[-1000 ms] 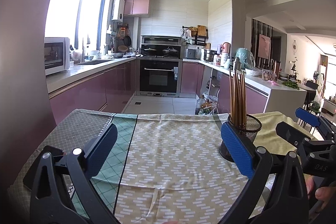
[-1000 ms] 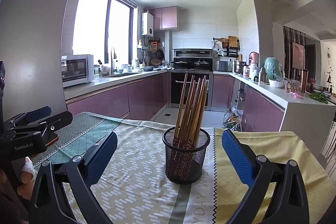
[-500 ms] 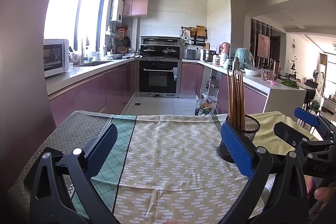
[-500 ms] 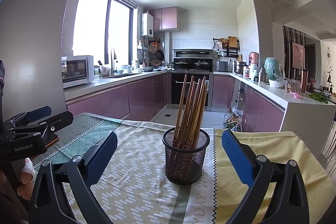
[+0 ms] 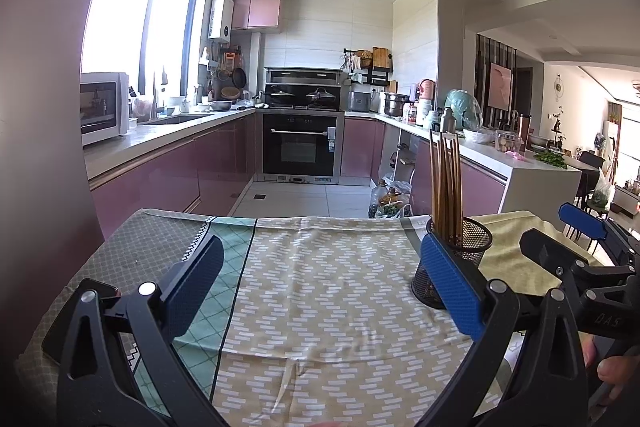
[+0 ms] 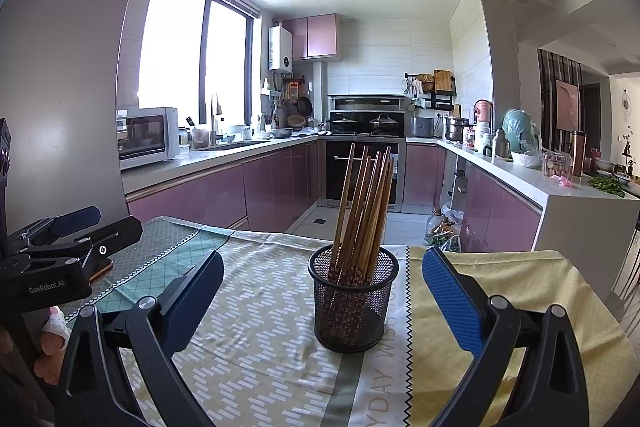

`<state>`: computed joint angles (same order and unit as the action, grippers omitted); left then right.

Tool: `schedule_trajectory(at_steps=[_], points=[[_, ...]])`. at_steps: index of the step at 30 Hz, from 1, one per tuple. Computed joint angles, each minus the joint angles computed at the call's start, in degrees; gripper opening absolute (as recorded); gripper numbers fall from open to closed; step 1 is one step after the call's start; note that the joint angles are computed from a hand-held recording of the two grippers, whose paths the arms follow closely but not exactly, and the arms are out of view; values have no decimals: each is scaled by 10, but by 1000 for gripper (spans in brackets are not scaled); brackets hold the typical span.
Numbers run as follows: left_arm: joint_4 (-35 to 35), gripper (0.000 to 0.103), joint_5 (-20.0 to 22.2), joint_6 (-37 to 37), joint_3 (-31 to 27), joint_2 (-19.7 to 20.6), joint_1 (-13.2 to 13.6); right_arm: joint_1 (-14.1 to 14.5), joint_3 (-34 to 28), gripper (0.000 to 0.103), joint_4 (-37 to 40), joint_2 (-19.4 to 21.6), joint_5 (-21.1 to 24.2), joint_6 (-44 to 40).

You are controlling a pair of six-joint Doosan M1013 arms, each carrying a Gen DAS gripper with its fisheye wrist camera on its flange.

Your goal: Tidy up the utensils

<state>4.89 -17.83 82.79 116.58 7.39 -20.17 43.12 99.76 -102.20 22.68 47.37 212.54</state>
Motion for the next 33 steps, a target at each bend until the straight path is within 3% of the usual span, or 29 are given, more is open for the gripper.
schedule_trajectory(at_steps=[33], points=[[-16,97,-4,16,2,2,-3,0,-1,96,-2,1,-1,3]])
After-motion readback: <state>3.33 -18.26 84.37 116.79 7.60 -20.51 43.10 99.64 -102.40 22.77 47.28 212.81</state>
